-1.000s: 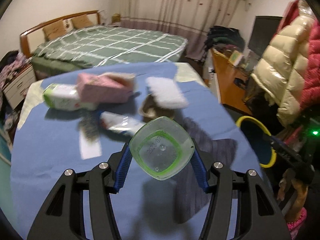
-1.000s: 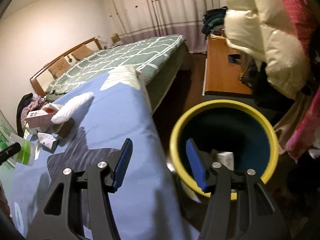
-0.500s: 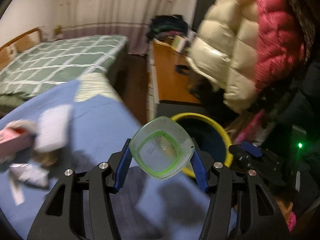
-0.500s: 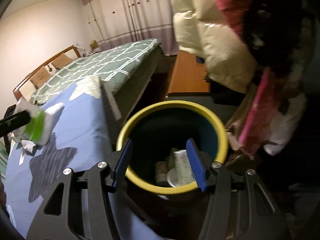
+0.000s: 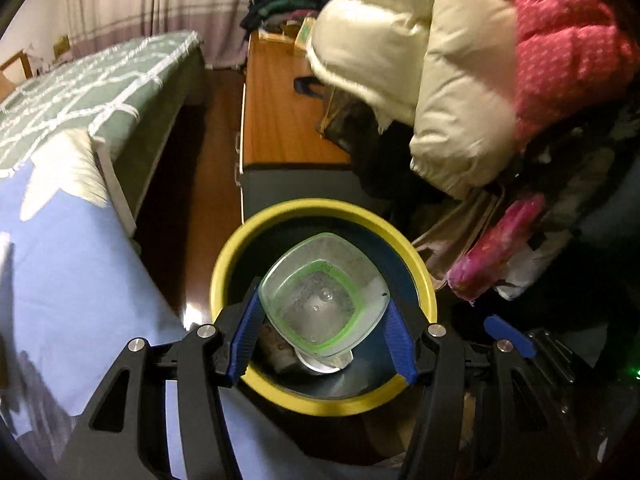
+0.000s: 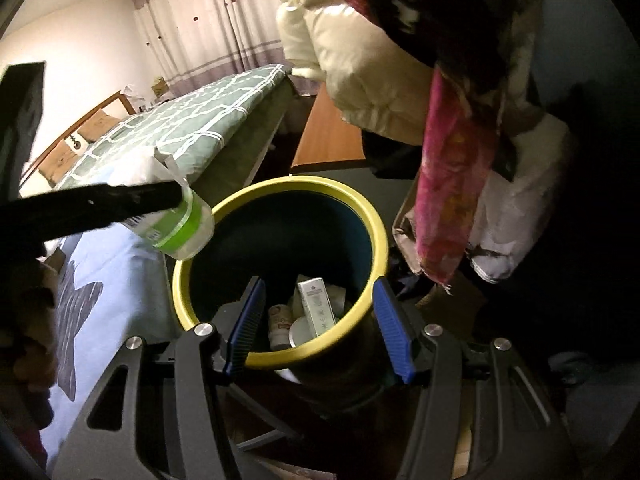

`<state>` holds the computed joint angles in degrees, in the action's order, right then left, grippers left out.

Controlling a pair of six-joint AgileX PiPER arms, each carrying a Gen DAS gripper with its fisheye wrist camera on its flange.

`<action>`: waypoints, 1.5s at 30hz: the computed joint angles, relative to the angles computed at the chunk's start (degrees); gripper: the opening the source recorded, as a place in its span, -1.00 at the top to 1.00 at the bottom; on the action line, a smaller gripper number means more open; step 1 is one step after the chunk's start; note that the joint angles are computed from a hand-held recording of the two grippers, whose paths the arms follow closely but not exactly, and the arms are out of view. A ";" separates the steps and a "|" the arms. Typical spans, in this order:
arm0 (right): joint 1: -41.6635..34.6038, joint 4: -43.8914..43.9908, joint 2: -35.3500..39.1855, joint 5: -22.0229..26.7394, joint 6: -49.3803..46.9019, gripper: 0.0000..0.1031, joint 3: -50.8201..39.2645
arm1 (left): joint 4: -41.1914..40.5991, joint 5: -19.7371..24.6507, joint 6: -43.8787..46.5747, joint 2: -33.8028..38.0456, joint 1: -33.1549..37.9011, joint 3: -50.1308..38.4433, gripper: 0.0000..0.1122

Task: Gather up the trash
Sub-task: 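Move the right gripper to the white milk pouch on the bed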

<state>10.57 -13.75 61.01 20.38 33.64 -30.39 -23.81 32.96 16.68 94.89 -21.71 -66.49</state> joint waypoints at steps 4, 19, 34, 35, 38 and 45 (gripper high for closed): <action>-0.40 1.25 0.01 -0.47 -1.04 -0.13 0.58 | 1.99 -3.36 -1.74 -2.35 0.70 3.31 -0.54; 14.01 -6.96 7.50 -0.18 9.66 -0.13 -7.42 | -27.61 5.20 41.29 -29.79 53.71 23.23 -0.69; 43.21 -7.29 36.76 4.96 7.78 -0.13 -42.15 | -48.97 9.06 71.18 -6.53 94.05 11.17 -0.69; 44.67 -4.77 39.88 5.99 3.87 -0.13 -46.42 | -49.61 8.83 71.64 -5.34 94.32 10.85 -0.69; 46.70 3.12 46.80 8.52 -6.43 -0.13 -56.00 | -48.48 8.82 70.21 -1.94 94.21 9.32 -0.69; 48.75 5.35 61.01 18.27 -14.01 -0.13 -76.80 | -53.81 8.57 74.92 -2.72 95.75 11.72 -0.69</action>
